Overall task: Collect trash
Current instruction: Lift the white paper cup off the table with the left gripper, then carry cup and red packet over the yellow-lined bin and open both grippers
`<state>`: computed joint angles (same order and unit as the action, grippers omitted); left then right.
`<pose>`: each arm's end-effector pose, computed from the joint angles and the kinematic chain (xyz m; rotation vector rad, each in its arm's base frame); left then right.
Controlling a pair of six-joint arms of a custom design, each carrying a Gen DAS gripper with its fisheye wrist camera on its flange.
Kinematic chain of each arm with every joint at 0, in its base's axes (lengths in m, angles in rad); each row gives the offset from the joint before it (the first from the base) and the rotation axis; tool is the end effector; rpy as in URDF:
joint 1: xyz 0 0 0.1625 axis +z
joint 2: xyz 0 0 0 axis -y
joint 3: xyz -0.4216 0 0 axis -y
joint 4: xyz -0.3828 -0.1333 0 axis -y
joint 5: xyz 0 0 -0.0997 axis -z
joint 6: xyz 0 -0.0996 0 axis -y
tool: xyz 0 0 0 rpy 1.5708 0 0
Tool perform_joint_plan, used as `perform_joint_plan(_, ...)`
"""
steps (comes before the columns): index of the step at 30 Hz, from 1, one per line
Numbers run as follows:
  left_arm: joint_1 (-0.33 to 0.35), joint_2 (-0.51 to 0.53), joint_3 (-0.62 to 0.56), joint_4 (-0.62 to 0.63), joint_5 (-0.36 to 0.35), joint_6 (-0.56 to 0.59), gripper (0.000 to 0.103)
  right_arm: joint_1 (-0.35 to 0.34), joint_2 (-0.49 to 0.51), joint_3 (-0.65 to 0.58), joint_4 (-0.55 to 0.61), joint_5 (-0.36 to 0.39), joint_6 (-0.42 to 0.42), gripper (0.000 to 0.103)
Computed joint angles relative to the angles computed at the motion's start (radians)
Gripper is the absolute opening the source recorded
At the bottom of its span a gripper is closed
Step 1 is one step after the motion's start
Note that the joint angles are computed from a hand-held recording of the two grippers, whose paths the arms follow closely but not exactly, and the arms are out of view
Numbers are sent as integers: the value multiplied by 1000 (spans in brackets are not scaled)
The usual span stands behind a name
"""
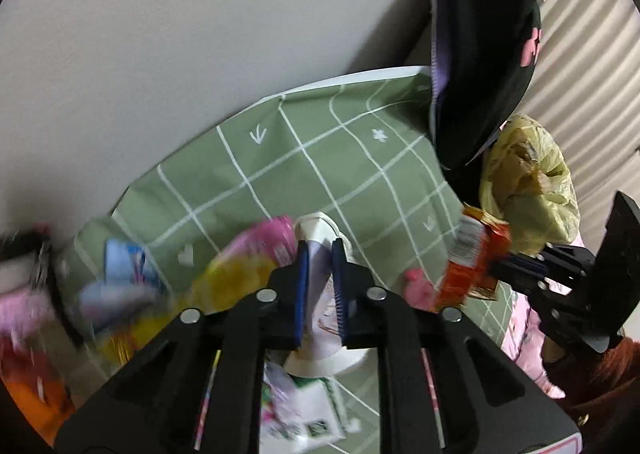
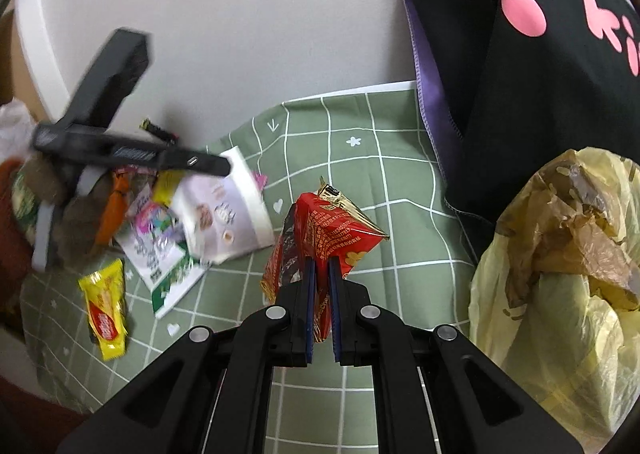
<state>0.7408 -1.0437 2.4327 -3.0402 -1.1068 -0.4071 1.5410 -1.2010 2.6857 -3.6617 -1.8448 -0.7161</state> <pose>-0.1661 -0.3930 0.0696 0.5559 2.7151 -0.4705 0.0967 -0.3249 0.1522 0.7699 -2.4884 0.6272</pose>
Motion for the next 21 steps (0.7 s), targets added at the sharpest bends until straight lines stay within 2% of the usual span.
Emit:
perform_joint_plan(2,-55,-7,31,-4,52,-60,10,8,-4,-1,7,2,25,8)
perform_joint_plan(5,-131,-3,71,5,183,-165,10,23,9,-9,-10,-18,60,8)
perform_joint_plan(6,-143,-4,90,-17,193,-191,10,25,12,-8,-19,-23,70,8)
perform_joint_plan(8,-160,4,119,-49,203,-232,11,27,13,-6,-35,-32,87,8)
perform_joint_plan(10,-159,4,130,-38,183,-259,12,29,15,-1,-53,-44,96,8)
perform_joint_plan(13,-148,27,121,-20,147,-252,14,32,28,9,-84,-58,107,8)
perform_joint_plan(16,-143,43,127,-79,132,-246,11,53,58,12,-134,-95,100,8)
perform_joint_plan(21,-183,-7,124,-61,182,-309,10,75,24,25,-152,-121,115,8)
